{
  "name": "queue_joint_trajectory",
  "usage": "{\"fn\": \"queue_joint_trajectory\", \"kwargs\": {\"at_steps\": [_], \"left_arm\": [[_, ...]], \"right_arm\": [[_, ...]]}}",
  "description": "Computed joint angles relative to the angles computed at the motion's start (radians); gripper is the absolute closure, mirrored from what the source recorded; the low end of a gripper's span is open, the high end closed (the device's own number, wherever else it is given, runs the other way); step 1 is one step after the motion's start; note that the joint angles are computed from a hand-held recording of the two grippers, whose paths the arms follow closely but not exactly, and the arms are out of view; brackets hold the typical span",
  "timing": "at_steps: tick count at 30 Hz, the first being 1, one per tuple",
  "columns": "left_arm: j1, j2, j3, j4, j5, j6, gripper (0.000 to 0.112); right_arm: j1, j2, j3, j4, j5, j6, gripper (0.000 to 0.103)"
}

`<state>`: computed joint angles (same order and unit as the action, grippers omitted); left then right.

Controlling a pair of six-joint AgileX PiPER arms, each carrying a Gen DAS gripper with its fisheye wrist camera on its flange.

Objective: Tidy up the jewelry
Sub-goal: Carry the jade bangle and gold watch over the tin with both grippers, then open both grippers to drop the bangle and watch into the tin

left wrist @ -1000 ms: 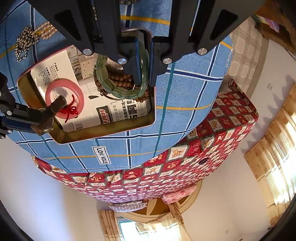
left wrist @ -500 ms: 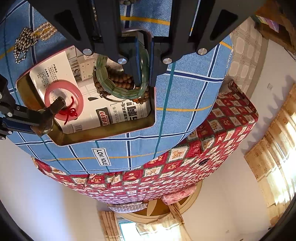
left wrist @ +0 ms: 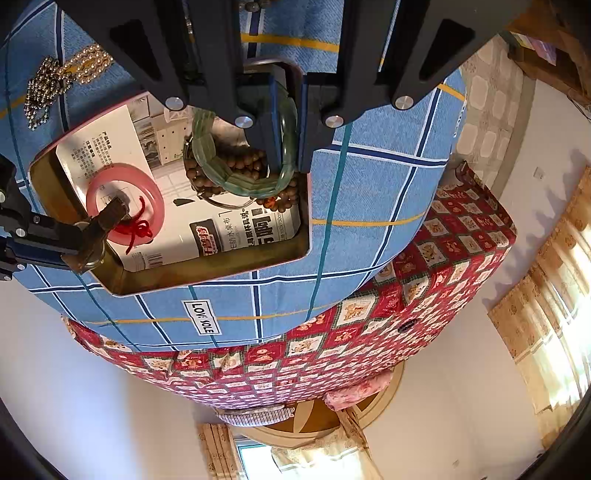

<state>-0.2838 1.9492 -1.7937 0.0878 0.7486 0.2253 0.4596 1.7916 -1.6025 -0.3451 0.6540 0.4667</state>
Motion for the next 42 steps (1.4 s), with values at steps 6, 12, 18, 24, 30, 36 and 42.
{"fn": "queue_joint_trajectory", "kwargs": {"at_steps": [6, 12, 18, 24, 30, 36, 42], "left_arm": [[0.001, 0.001, -0.002, -0.003, 0.001, 0.001, 0.104], [0.002, 0.001, 0.000, -0.005, 0.002, 0.005, 0.104], [0.003, 0.001, -0.010, -0.015, 0.015, 0.010, 0.099], [-0.018, -0.070, 0.082, 0.092, -0.073, -0.098, 0.035], [-0.008, -0.124, 0.128, 0.070, -0.075, -0.103, 0.035], [-0.024, -0.222, 0.281, 0.135, -0.118, -0.168, 0.035], [-0.037, -0.295, 0.419, 0.144, -0.142, -0.203, 0.035]], "right_arm": [[-0.004, 0.004, -0.004, 0.009, 0.001, -0.011, 0.088], [-0.004, 0.013, -0.017, 0.017, 0.008, -0.025, 0.088], [0.006, 0.021, -0.034, -0.020, 0.023, -0.005, 0.085], [0.018, -0.003, 0.001, -0.101, 0.026, 0.081, 0.055], [0.027, -0.070, 0.083, -0.141, 0.007, 0.143, 0.043], [0.057, -0.132, 0.167, -0.187, 0.016, 0.204, 0.037], [0.084, -0.207, 0.299, -0.223, 0.028, 0.311, 0.034]]}}
